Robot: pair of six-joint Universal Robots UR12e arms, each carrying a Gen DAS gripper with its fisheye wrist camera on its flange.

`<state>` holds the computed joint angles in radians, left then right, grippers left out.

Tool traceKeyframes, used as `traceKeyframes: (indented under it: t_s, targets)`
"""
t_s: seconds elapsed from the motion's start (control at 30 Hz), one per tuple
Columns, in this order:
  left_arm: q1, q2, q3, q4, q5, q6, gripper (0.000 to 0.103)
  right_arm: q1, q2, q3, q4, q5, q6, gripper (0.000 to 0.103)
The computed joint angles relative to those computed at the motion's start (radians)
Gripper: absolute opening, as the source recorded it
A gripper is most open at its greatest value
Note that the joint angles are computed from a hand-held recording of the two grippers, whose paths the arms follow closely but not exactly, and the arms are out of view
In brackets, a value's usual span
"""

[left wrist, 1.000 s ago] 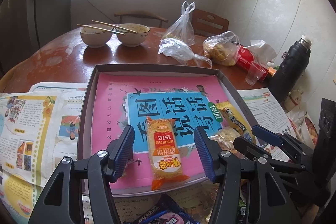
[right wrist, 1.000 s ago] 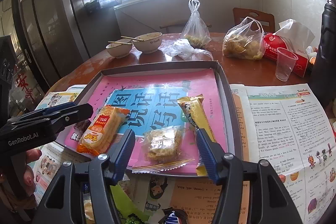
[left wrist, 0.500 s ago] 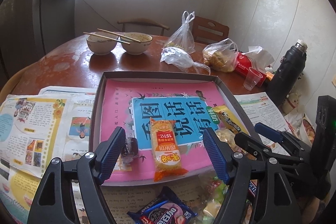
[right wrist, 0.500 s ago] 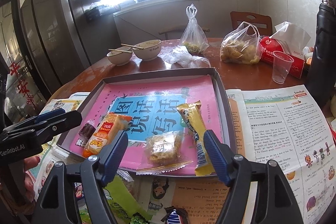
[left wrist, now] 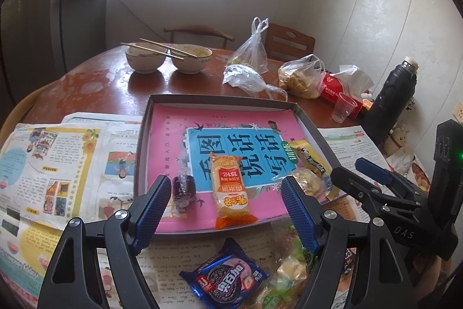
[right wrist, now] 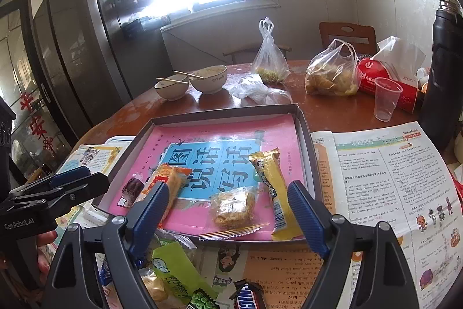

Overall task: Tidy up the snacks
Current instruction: 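Move both open tools back from the tray toward the snacks on the newspaper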

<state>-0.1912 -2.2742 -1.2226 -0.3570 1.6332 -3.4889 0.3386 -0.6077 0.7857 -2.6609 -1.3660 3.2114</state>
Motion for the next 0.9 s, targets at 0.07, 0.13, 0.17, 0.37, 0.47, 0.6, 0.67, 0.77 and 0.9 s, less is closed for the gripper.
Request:
traceKeyframes:
  t_s: [0.07, 0.13, 0.17, 0.37, 0.47, 0.6, 0.67, 0.77, 0.9]
  targets:
    - [0.0, 0.008, -0.01, 0.005, 0.009, -0.006, 0.079, 0.0, -0.005, 0.006, -0.007, 0.0, -0.001, 0.084]
    - [0.0, 0.015, -0.019, 0.011, 0.017, -0.007, 0.079, -0.002, -0.01, 0.013, -0.015, 0.002, 0.0, 0.084]
    - [-0.001, 0.019, -0.024, 0.015, 0.022, -0.006, 0.079, -0.003, -0.014, 0.018, -0.02, 0.006, 0.001, 0.085]
    - [-0.001, 0.04, -0.049, 0.026, 0.025, -0.002, 0.08, -0.008, -0.035, 0.047, -0.045, 0.009, 0.003, 0.087]
    - [-0.001, 0.048, -0.06, 0.027, 0.023, -0.001, 0.079, -0.011, -0.046, 0.064, -0.057, 0.012, 0.006, 0.088]
    - [-0.001, 0.056, -0.072, 0.027, 0.025, 0.003, 0.079, -0.015, -0.059, 0.082, -0.068, 0.016, 0.012, 0.088]
    - [-0.002, 0.059, -0.078, 0.026, 0.027, 0.004, 0.079, -0.016, -0.064, 0.089, -0.072, 0.014, 0.012, 0.088]
    - [-0.001, 0.064, -0.085, 0.022, 0.021, 0.007, 0.079, -0.017, -0.071, 0.099, -0.074, 0.015, 0.009, 0.088]
    - [-0.002, 0.068, -0.094, 0.013, 0.022, 0.012, 0.079, -0.018, -0.081, 0.116, -0.081, 0.015, 0.002, 0.088]
